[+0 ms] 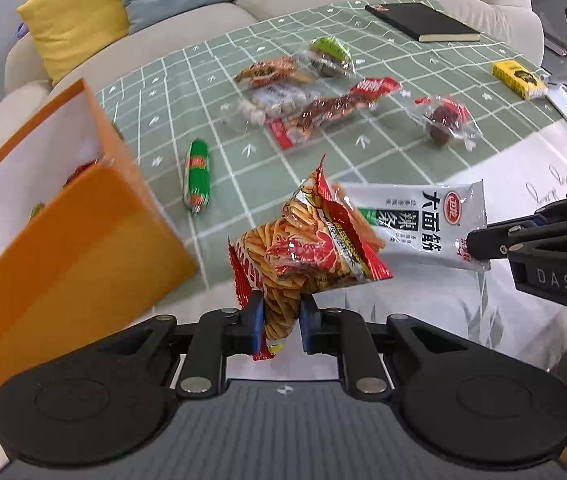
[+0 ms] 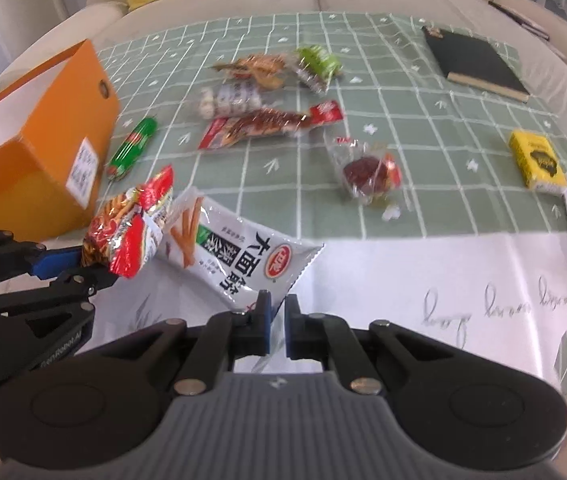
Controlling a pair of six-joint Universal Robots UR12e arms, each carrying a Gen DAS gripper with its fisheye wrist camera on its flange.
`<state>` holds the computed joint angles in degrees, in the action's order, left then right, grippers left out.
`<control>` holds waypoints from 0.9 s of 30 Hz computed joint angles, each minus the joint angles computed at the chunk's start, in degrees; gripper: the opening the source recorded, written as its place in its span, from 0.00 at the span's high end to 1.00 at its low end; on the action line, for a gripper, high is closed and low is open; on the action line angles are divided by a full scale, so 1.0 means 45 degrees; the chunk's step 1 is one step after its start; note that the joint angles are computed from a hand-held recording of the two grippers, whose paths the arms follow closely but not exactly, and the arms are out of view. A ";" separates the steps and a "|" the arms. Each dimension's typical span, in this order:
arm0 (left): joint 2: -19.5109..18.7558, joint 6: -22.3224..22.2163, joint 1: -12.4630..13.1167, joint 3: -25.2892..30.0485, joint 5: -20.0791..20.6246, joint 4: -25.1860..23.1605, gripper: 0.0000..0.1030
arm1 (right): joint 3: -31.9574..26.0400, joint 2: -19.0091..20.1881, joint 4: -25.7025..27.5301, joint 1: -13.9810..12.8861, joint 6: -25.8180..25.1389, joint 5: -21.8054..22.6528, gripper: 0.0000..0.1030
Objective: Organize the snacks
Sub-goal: 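Carry the orange bag with the left gripper while the right gripper carries the white packet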
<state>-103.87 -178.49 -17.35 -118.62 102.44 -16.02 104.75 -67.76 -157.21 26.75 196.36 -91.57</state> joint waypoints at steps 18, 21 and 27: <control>0.0160 0.2093 0.0261 -0.1233 -0.0628 0.2951 0.38 | 0.0378 0.0031 -0.1571 0.0361 -0.2753 -0.0600 0.40; 0.0175 0.2595 0.0384 -0.1320 -0.0958 0.3254 0.32 | 0.0409 0.0137 -0.2149 0.0373 -0.3658 -0.0713 0.34; 0.0050 0.3292 0.0517 -0.1201 -0.1350 0.3391 0.29 | 0.0462 0.0380 -0.3317 0.0409 -0.6209 -0.0416 0.28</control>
